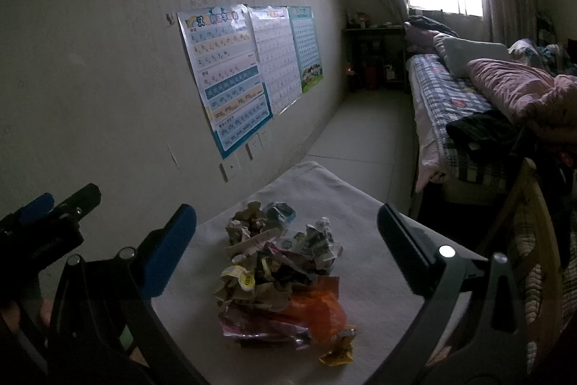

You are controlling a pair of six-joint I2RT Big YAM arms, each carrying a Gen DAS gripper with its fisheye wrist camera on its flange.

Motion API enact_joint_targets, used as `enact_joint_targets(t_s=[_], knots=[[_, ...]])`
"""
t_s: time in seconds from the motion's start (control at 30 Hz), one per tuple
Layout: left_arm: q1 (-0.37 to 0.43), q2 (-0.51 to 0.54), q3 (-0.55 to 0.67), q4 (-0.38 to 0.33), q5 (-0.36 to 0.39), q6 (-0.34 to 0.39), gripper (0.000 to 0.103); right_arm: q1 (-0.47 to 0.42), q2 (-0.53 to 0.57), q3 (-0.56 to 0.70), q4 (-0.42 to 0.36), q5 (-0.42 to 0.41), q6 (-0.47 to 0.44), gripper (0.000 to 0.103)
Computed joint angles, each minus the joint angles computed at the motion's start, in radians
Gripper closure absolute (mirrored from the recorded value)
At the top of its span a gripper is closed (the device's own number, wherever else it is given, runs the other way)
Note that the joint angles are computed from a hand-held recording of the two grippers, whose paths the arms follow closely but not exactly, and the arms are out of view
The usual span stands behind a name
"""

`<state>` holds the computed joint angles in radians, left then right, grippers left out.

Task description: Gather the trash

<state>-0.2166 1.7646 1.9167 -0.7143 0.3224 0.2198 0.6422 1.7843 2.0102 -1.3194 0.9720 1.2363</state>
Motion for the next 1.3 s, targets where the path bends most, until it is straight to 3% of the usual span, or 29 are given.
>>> enact_joint_targets(t_s=[1.3], knots=[[0.001, -0.002, 0.001, 0.001, -0.036, 0.002, 0.008, 0.003, -0.013, -0.031, 0.003, -0.012, 0.039, 0.004]])
